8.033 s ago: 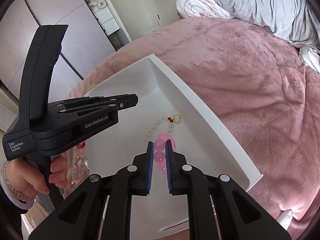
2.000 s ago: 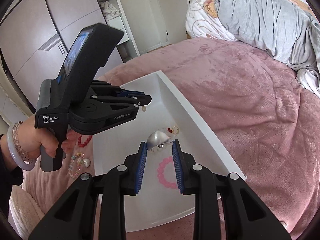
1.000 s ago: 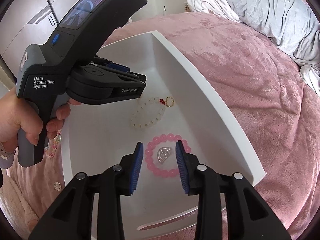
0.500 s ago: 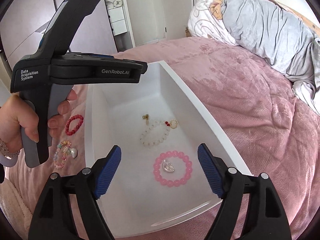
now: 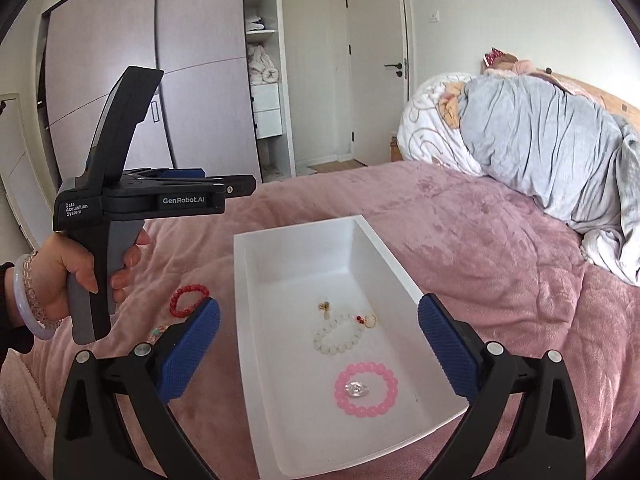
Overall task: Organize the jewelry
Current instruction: 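Move both tools back from the box toward the remaining jewelry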
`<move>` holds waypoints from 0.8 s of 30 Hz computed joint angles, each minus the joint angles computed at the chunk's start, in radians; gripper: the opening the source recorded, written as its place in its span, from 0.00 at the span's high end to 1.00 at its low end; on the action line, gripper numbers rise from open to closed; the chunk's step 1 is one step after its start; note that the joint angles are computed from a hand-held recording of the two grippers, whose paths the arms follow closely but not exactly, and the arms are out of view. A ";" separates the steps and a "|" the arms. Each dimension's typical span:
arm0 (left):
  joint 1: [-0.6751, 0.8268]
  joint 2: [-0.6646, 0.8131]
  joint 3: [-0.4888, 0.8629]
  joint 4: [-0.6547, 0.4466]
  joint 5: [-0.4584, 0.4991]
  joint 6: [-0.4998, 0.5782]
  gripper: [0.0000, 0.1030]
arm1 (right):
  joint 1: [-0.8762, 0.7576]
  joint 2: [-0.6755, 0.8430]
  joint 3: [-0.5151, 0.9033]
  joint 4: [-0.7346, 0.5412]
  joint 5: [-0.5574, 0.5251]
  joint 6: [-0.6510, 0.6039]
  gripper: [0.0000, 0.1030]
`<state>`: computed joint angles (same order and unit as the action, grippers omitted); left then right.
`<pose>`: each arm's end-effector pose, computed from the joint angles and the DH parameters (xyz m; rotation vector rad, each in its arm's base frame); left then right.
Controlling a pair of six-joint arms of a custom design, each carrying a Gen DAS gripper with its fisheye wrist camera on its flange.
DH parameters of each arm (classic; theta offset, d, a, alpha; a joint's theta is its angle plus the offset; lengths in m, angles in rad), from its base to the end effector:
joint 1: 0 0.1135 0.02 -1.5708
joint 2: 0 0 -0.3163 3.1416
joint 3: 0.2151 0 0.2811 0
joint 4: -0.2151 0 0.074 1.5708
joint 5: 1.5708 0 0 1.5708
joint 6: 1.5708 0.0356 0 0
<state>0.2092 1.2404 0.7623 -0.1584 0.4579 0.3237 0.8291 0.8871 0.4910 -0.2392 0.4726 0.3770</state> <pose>0.2713 0.0415 0.2766 0.3709 2.1070 -0.1955 0.1348 0.1231 0.2454 -0.2236 2.1214 0.1867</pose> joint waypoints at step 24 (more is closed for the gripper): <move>0.742 -0.018 -0.097 -0.274 0.530 0.639 0.05 | 0.316 0.183 0.048 0.184 -0.049 -0.176 0.09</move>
